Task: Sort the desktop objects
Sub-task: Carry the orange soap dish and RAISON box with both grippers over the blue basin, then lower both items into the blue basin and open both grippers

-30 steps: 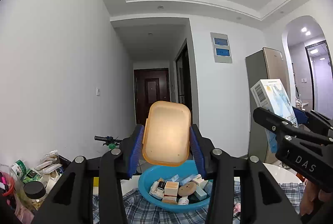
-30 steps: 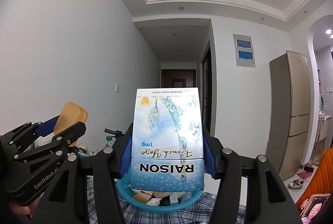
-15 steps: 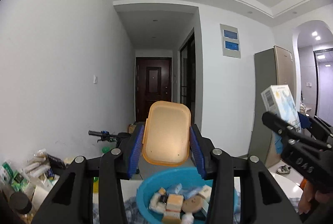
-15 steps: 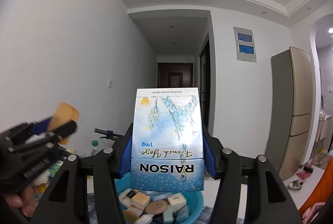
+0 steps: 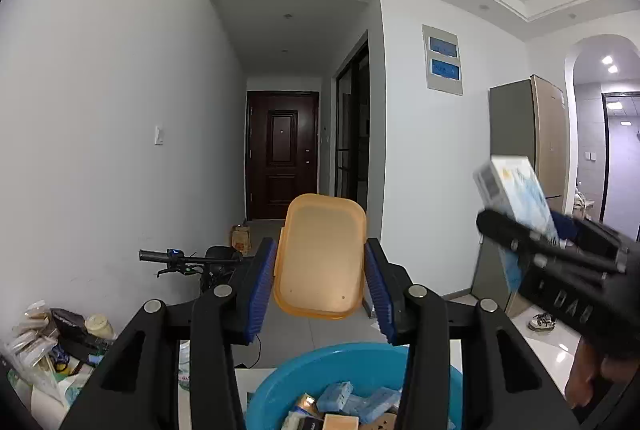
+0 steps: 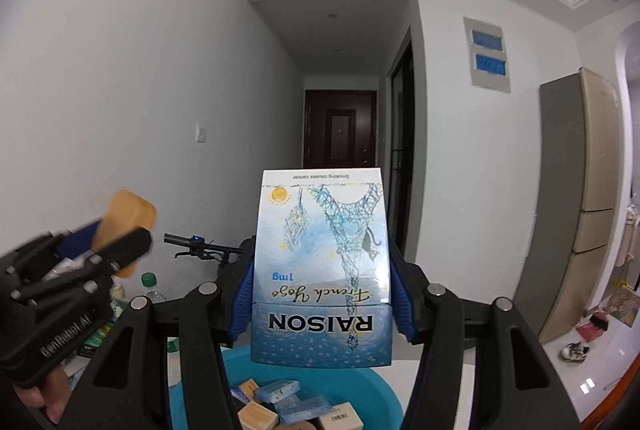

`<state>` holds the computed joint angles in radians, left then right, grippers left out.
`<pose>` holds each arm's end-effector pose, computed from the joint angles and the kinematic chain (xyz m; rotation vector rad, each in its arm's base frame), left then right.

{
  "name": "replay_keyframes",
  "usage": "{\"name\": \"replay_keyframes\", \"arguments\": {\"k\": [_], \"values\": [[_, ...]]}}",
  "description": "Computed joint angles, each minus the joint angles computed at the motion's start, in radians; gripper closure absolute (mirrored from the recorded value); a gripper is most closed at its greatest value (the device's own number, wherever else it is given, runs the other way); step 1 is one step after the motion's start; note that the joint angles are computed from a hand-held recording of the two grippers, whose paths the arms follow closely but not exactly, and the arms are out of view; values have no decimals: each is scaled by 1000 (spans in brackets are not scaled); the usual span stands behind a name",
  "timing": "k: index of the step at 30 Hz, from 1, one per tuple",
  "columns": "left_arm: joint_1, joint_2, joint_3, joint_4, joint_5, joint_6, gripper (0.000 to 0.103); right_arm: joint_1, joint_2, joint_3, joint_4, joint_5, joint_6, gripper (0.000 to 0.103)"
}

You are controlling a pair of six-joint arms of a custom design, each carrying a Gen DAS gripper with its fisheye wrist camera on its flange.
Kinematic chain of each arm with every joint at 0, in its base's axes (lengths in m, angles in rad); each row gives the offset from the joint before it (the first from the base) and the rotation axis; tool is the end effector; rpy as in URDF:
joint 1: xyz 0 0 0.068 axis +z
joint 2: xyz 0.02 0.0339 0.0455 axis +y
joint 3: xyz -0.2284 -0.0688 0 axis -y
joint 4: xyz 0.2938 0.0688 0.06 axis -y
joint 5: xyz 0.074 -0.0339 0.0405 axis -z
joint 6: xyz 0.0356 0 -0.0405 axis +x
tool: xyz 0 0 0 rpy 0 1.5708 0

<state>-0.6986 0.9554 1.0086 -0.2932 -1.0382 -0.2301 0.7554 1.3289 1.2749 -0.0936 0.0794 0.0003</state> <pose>0.2248 -0.1487 0.3536 -0.3161 1.6682 0.2470 0.2714 0.2517 0.3632 -0.5866 1.6410 0.4898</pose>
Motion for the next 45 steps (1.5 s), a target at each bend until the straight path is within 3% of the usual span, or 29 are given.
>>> {"name": "replay_keyframes", "arguments": {"k": [6, 10, 13, 19, 22, 27, 29, 33, 41, 45], "values": [[72, 6, -8, 23, 66, -12, 56, 14, 7, -30, 87, 44, 3, 48], [132, 29, 19, -32, 152, -68, 56, 8, 31, 1, 44, 19, 2, 48], [175, 103, 98, -81, 177, -86, 56, 11, 80, 54, 7, 54, -21, 48], [281, 250, 211, -200, 310, -187, 56, -29, 207, 139, -20, -8, -27, 48], [324, 284, 199, -251, 407, -230, 56, -51, 316, 250, -127, -53, -30, 48], [410, 475, 311, -348, 565, -262, 57, -95, 582, 548, -433, -178, -53, 48], [418, 477, 265, -356, 605, -279, 57, -115, 670, 635, -510, -222, -47, 48], [428, 499, 210, -345, 641, -287, 56, -152, 782, 746, -580, -281, -30, 48], [452, 591, 231, -319, 679, -278, 57, -154, 878, 811, -596, -226, -60, 48], [488, 641, 225, -284, 743, -281, 57, -148, 997, 932, -654, -206, -69, 48]]}}
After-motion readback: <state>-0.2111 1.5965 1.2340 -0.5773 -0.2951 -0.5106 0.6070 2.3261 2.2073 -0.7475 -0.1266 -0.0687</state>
